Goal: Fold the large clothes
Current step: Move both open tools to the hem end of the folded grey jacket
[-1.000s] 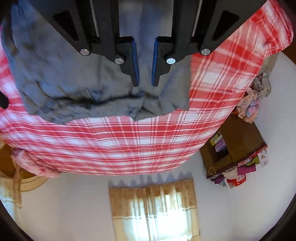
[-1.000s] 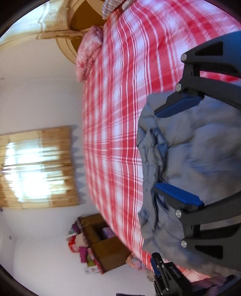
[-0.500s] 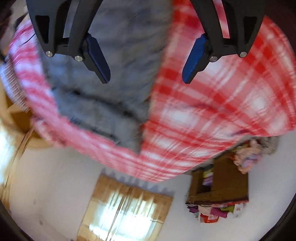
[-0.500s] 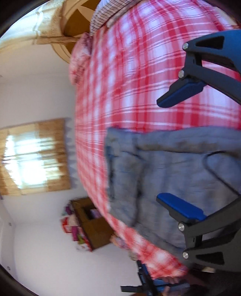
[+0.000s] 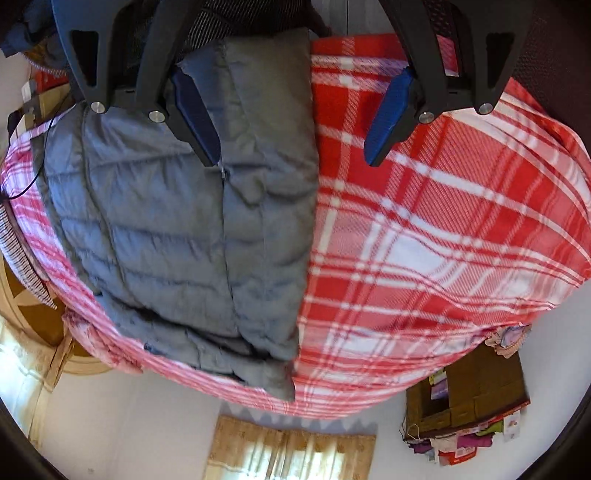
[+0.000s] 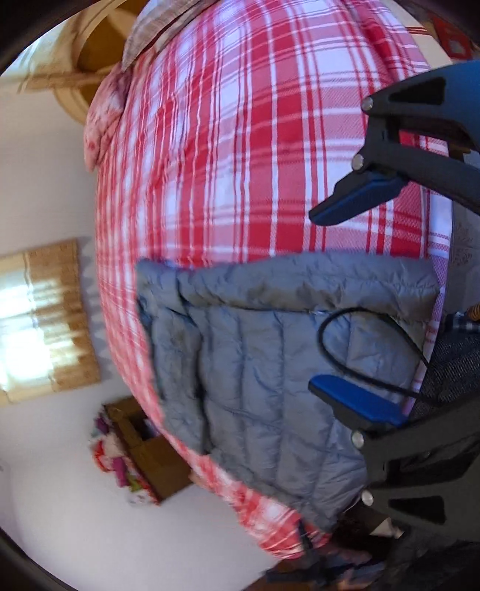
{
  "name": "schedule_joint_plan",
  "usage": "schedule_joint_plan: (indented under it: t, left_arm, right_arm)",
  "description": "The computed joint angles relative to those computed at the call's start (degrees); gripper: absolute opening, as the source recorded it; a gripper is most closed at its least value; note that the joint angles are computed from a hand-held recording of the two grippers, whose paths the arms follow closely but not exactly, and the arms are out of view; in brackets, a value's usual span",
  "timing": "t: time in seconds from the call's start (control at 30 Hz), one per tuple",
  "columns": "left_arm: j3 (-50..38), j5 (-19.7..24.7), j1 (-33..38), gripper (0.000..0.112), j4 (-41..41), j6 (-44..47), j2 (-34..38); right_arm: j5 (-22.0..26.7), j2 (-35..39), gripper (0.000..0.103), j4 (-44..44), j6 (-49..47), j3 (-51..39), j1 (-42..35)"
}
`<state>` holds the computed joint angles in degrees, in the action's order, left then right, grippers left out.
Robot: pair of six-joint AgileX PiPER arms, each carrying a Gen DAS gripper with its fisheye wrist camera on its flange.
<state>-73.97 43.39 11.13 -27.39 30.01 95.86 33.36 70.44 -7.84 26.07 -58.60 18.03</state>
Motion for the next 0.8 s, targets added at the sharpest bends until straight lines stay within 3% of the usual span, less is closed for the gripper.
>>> schedule_joint_plan:
  t: [0.17,0.23,0.3,0.37,0.43,0.53,0.63,0.73,0.8]
  left_arm:
    - [1.4,-0.1,-0.5,0.08,-1.6,1.4,0.8]
    - [1.3,0.9,-0.4,0.08,-2.8,2.2,1.4]
    - [1.5,0.7,-1.0,0.08,-2.2,1.8,1.9]
    - [2.4,0.1,-1.3,0.08,-2.5,2.5,1.6]
    - [2.9,-0.1,-1.3,0.08,-3.0,3.1,1.5]
    - [4.1,-0.2,-0.7,0.08,-4.3,4.8,1.1]
    - [5.3,-0.7,-0.5,0.08,-4.3,5.9,-0.2]
    - [5.3,-0.7,-0.4,0.08,-4.6,5.5,0.0]
    - [5.4,-0.4,-0.6,0.08,-5.2,5.9,0.2]
  right_arm:
    - [3.5,-16.8,0.079,-11.3,8.6,-1.0,-1.6]
    - [5.0,-22.0,0.081,-6.9,4.0,-3.3,-5.8]
    - [8.4,-22.7,0.093,-0.5,-2.5,-6.3,-10.1]
    - [12.0,-20.7,0.094,5.0,-9.3,-7.9,-13.1]
    - [12.3,-17.6,0.094,8.8,-13.4,-5.6,-14.0]
    - [8.7,-9.0,0.092,14.1,-15.2,0.9,-13.3]
    - [4.0,2.3,0.074,19.5,-16.7,4.8,-10.6]
    - [0.0,9.2,0.074,21.4,-17.5,6.0,-7.4]
    - [-0.1,12.2,0.074,20.1,-17.2,5.4,-5.2]
